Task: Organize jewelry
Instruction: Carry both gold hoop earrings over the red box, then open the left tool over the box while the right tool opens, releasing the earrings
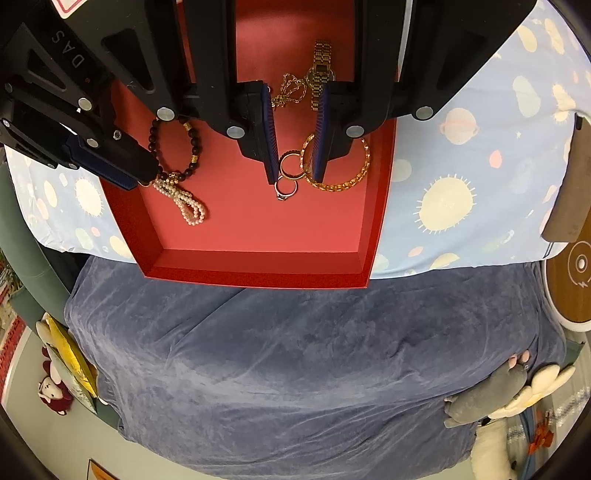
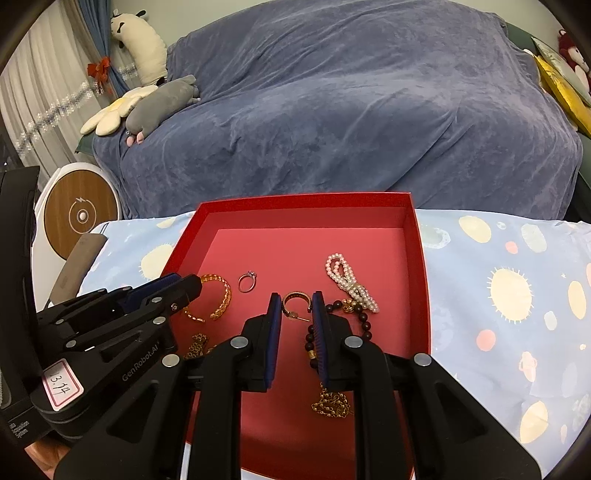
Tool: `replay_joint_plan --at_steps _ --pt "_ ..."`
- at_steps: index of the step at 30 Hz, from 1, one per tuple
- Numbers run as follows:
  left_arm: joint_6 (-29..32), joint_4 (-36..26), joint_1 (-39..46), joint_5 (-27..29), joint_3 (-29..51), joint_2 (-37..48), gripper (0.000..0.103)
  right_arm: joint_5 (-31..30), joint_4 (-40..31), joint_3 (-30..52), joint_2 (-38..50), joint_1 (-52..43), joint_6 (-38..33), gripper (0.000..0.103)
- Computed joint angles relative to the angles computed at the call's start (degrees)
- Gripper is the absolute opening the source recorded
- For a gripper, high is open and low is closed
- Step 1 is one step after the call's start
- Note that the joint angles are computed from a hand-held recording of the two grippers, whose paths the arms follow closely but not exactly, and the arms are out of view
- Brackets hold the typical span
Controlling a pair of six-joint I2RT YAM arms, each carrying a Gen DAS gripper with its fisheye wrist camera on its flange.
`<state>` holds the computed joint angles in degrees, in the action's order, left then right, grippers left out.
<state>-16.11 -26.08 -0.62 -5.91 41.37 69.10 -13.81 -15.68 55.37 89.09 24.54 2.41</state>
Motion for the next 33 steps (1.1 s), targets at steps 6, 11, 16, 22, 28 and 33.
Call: replay_joint_plan --at_steps 6,11,16,22,28,33 --pt "-0.2 0.5 -0.1 -0.5 -0.1 1.5 0.016 0.5 0.2 0.2 1.0 0.4 0.4 0.016" --pt "-0.4 0.8 -0.8 -1.4 -0.4 2.1 0.017 0.5 0.3 0.3 1.3 0.5 0.5 0.016" --pt "-0.4 1.2 -1.1 -1.4 -0.5 2.3 0.017 0.6 0.4 0.5 1.6 0.8 0.6 0.016" --pt "-1.5 1.1 -1.8 -2.7 -0.3 2.3 0.026 0.7 1.2 0.2 1.5 1.1 0.8 0.017" --pt "-2.2 0.6 -1.6 -3.4 0.0 1.8 0.036 1.2 1.3 0.0 1.2 1.4 1.1 0.018" --pt "-2.4 -0.2 -1.8 -3.5 0.1 1.0 0.036 1.9 0.8 -0.8 -0.4 1.7 1.1 0.018"
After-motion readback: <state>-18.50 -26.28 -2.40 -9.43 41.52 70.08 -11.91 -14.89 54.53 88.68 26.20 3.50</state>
